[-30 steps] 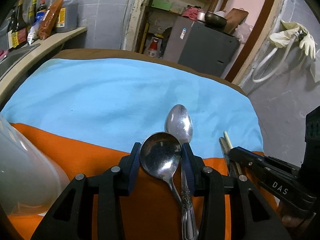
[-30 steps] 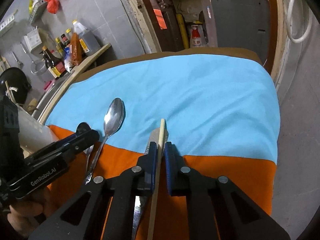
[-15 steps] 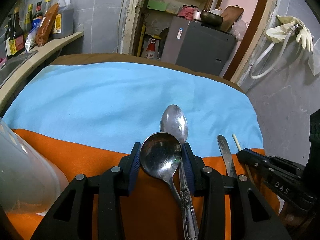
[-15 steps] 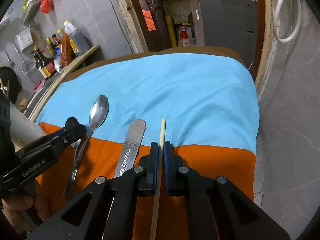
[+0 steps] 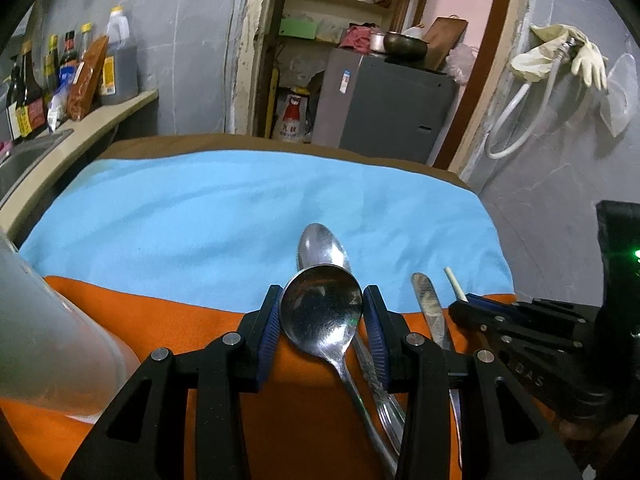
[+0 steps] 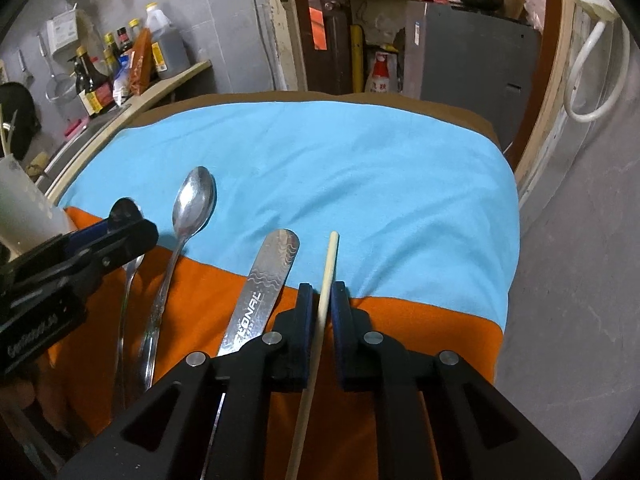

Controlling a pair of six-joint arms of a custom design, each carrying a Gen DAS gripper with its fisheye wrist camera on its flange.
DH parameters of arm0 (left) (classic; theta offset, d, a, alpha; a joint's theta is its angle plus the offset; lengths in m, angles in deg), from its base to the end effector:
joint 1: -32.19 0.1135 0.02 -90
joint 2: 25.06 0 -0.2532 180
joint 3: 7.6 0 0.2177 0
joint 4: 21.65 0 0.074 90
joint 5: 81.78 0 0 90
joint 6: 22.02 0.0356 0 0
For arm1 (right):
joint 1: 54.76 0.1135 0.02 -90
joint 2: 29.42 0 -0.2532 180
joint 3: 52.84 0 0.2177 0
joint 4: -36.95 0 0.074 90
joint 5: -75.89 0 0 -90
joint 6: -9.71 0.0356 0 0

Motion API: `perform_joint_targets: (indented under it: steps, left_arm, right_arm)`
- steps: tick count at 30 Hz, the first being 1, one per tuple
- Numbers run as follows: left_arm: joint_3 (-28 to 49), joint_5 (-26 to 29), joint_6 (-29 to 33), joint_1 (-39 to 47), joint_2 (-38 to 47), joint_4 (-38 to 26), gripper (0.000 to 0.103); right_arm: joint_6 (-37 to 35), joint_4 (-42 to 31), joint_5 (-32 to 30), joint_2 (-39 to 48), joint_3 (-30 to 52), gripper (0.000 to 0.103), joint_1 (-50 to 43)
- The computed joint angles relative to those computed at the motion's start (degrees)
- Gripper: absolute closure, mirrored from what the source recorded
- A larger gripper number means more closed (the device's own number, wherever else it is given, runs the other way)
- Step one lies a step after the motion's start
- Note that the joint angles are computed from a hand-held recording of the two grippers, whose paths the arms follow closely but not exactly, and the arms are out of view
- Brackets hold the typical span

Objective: Organize utensils
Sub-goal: 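Lift the ladle, spoon and chopstick and carry them over the white basket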

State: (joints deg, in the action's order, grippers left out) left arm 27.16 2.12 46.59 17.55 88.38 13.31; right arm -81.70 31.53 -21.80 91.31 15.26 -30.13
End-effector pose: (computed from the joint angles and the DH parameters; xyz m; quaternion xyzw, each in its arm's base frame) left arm 0.2356 -0.0576 0.0567 -0.0749 0.9154 -0.0748 0.3883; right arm 0.3065 0.1458 0.0654 -0.2341 0.9304 0.1184 0.2560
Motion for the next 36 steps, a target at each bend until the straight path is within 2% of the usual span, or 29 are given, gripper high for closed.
perform_joint_targets:
  steps: [5,11,16,21,30,33,36]
  left_arm:
    - [-2.3,-2.1,0.5,-2.0,-1.6,2.8,0.068]
    - [-6.4,-5.3,1.3,-4.6,-3.8,8.4,0.068]
    - [-8.3,-8.2,2.8,-7.1,-7.1,9.8,0.068]
    - [-10.7,-12.2,3.9,-9.8,-11.2,12.3,0.069]
    - [-13.9,-14.7,5.0,-11.4,-14.5,15.6,0.069]
    - [-15.0,-14.9,5.1,-11.7,-20.1,12.3,0.069]
    - [-15.1,-14.6,5.7,-11.4,-29.2,4.7,0.07]
  right_arm:
    - [3.9,5.2,-3.0,-1.9,-4.4,0.1,-1.5]
    - [5.7,21.6,-5.0,-8.6,-16.6,0.1,-1.9]
    - [6.7,33.9,-6.0,-11.7,-24.1,0.1,-2.5]
    - [11.2,46.9,-8.0,-14.2,-30.7,0.1,-2.5]
    - [15.7,51.4,-6.5,-17.4,-33.4,0.1,-1.3]
    - [17.0,52.4,-5.3,-20.4,-34.8,0.1,-0.3]
    - [17.4,51.5,-4.0,-24.3,-35.1,0.1,1.0]
